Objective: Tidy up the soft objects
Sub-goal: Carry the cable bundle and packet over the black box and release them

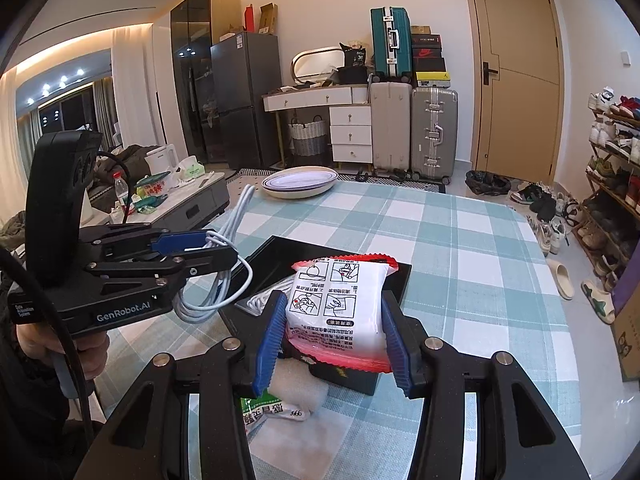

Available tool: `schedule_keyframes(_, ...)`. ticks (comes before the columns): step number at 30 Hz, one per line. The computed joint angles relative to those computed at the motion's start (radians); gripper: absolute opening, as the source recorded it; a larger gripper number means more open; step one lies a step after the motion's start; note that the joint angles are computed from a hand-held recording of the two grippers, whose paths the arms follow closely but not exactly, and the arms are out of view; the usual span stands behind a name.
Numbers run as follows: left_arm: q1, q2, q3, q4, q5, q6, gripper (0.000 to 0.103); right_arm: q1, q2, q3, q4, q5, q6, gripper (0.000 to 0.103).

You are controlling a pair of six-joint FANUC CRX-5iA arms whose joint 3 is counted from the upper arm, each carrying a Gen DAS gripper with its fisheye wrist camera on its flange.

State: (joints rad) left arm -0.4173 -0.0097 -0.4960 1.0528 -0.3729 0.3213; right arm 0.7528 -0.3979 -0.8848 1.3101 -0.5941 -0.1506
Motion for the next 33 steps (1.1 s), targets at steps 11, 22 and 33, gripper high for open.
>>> schedule_keyframes(11,0.003,0.073,0.085,-0.126,-0.024,0.114,0.029,-0.092,0.070,0.048,-0.008,0.099,0.038,0.047)
schedule_keyframes(22,0.001,0.113,0.124,-0.114,-0.040,0.109,0.029,-0.162,0.144,0.092,-0.025,0.172,0.077,0.047)
schedule_keyframes(33,0.008,0.184,0.200,-0.187,-0.101,0.179,0.029,-0.167,0.211,0.135,-0.096,0.168,0.169,0.047)
